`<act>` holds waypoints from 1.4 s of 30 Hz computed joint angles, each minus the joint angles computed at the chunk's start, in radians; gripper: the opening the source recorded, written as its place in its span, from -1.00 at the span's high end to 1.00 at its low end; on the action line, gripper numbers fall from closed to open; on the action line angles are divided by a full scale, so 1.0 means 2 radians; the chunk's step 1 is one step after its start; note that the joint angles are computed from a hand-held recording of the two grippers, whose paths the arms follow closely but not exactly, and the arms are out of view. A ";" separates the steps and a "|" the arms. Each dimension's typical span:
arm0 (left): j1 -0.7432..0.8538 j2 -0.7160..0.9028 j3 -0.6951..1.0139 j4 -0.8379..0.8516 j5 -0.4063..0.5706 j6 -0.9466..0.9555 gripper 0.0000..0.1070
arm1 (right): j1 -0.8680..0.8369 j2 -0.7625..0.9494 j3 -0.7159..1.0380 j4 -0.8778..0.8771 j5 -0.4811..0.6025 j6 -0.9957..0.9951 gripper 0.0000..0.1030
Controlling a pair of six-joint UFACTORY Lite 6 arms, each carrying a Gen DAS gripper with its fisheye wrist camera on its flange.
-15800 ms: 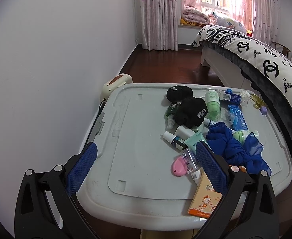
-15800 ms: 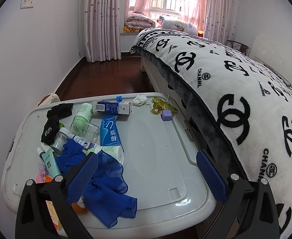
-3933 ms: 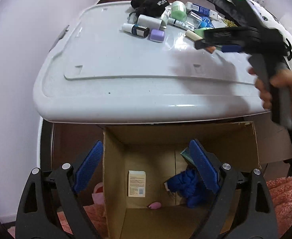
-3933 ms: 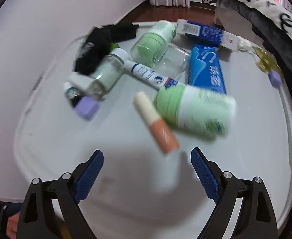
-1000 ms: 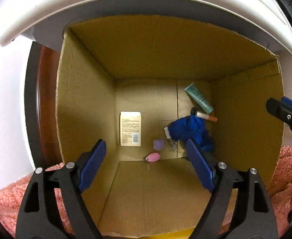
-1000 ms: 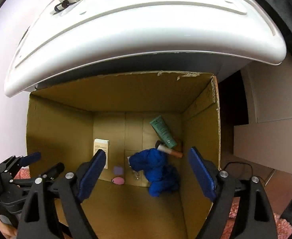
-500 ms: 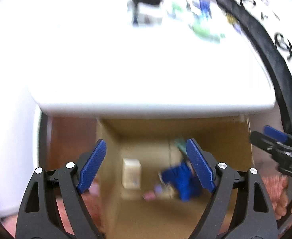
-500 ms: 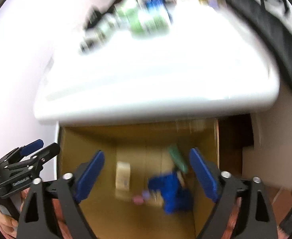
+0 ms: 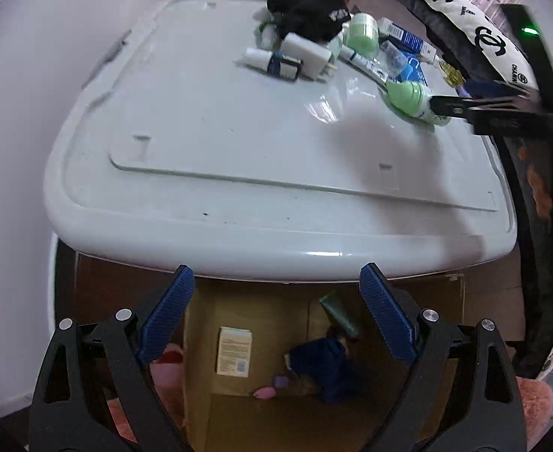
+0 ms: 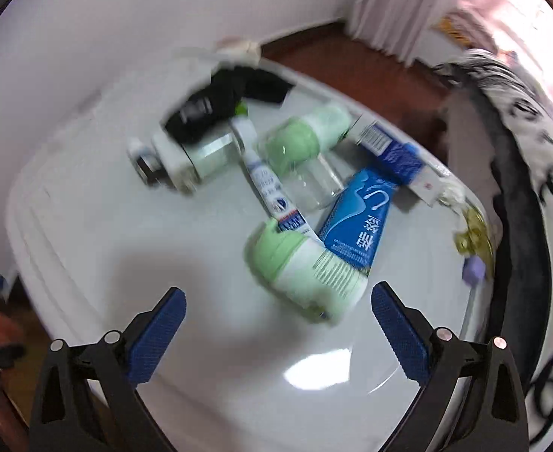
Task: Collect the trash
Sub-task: 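Grasp the green-capped bottle with the right gripper and lift it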
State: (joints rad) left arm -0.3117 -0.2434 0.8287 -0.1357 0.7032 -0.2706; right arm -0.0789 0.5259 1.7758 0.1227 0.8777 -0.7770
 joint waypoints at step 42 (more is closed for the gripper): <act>0.049 0.293 0.268 0.036 -0.049 -0.059 -0.63 | -0.250 -0.308 -0.361 0.269 0.181 -0.041 0.07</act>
State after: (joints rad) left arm -0.2134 0.3419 1.3657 -0.0641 0.6055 -0.3886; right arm -0.5788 -0.0898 1.0528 0.6606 1.2395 -0.8590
